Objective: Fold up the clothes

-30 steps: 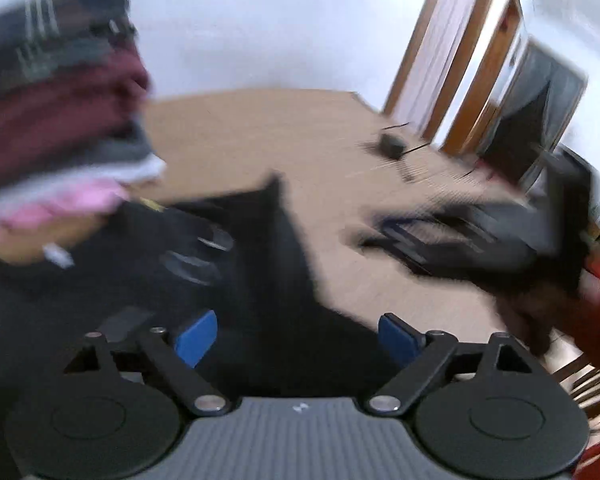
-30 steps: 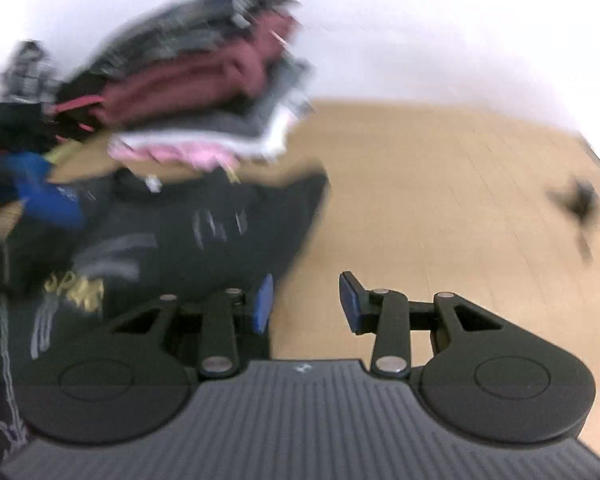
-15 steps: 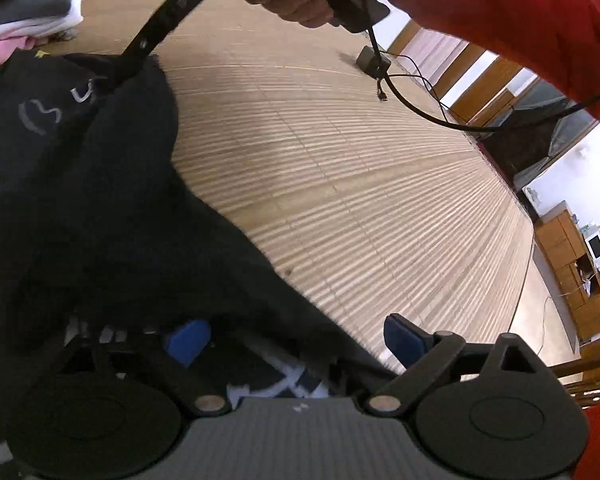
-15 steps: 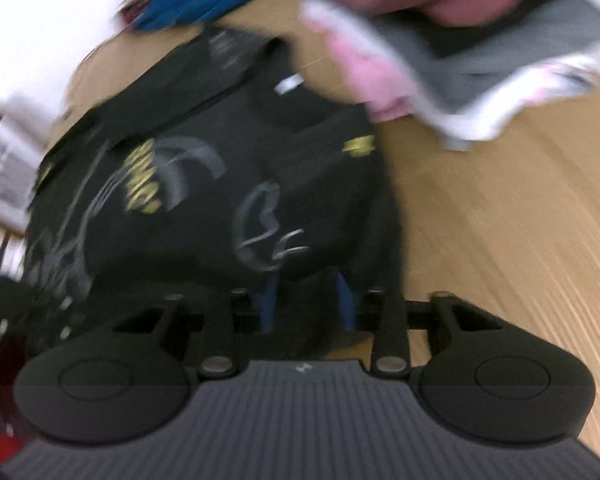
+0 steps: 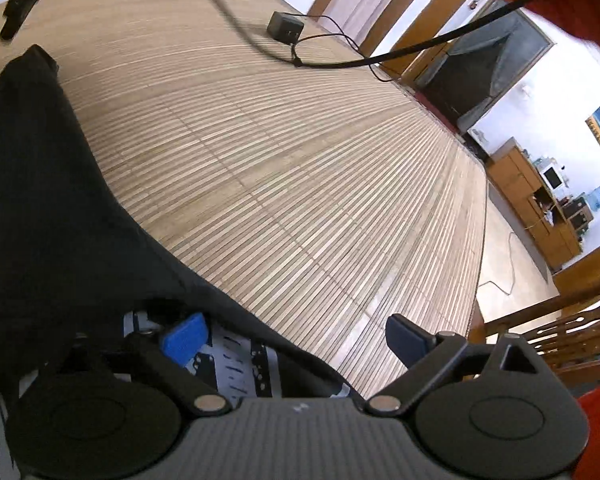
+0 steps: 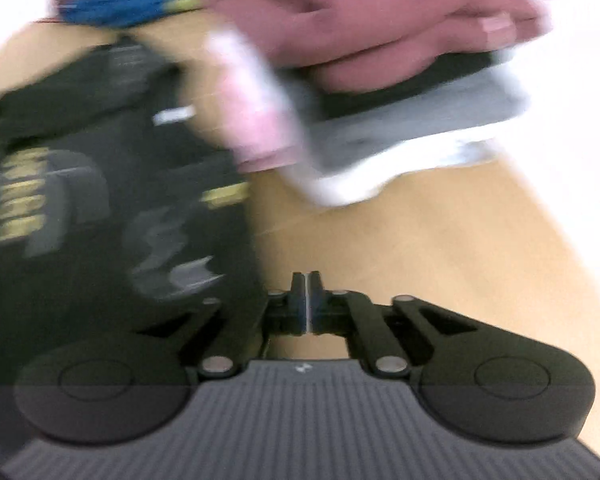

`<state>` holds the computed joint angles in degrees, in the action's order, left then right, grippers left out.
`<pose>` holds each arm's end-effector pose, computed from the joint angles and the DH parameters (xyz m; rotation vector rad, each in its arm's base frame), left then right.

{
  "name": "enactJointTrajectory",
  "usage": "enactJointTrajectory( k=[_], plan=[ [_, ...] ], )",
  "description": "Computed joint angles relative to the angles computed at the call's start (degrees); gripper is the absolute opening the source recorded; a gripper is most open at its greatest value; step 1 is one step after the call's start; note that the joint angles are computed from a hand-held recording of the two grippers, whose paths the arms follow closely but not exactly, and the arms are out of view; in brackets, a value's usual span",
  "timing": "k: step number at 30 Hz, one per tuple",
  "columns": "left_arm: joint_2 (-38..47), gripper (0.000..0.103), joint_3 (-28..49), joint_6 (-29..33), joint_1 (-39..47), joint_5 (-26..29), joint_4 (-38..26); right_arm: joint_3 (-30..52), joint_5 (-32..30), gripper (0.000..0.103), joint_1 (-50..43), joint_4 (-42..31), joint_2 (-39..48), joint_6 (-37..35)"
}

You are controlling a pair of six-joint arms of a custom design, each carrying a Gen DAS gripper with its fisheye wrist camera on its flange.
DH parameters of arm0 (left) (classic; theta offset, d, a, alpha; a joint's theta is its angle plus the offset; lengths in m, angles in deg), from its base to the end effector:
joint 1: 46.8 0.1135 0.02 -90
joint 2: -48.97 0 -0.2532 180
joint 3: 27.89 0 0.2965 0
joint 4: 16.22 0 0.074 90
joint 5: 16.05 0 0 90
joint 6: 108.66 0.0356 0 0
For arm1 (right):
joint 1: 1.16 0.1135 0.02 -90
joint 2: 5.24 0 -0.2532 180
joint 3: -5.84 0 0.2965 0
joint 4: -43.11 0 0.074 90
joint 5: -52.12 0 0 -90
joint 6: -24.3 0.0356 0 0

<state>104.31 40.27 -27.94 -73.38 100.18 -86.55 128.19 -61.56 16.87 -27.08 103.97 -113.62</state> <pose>0.1915 -0.1134 0.2982 0.5709 2.5682 -0.8173 0.4235 0.1529 0.3306 -1.4717 1.9872 0.3117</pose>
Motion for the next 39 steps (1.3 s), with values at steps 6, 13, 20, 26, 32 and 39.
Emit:
enactJointTrajectory(
  k=[6,13,20,26,32,39],
  plan=[
    [-3.9,0.095,1.4,9.8,15.0,9.1,-8.4,-27.0,-6.6,0.038,-10.0,13.1,-25.3,24.0],
    [-0.3,0.096,8.6,38.9,46.9,20.0,-25.7,-57.4,0.3,0.047,-26.1,-7.7,-74.5,25.5],
    [17.5,0.096,18.7,28.5,35.3,12.9,0.7,-64.8,23.2,0.047,2.9,-22.1,-94.4,44.1],
    [43.6,0.096,46.9,40.1,26.8,-0.4,-10.1,-68.1,55.7,0.047,46.1,-23.8,-94.0,64.9],
    [49.9,0.03,53.1,40.6,20.6,-14.0,-14.5,-72.4,74.2,0.046,64.6,-24.9,-90.1,72.9],
    [39.8,0.012,42.4,16.5,22.9,-5.1,-7.7,-73.3,77.6,0.027,64.1,-18.0,-81.2,76.6]
  ],
)
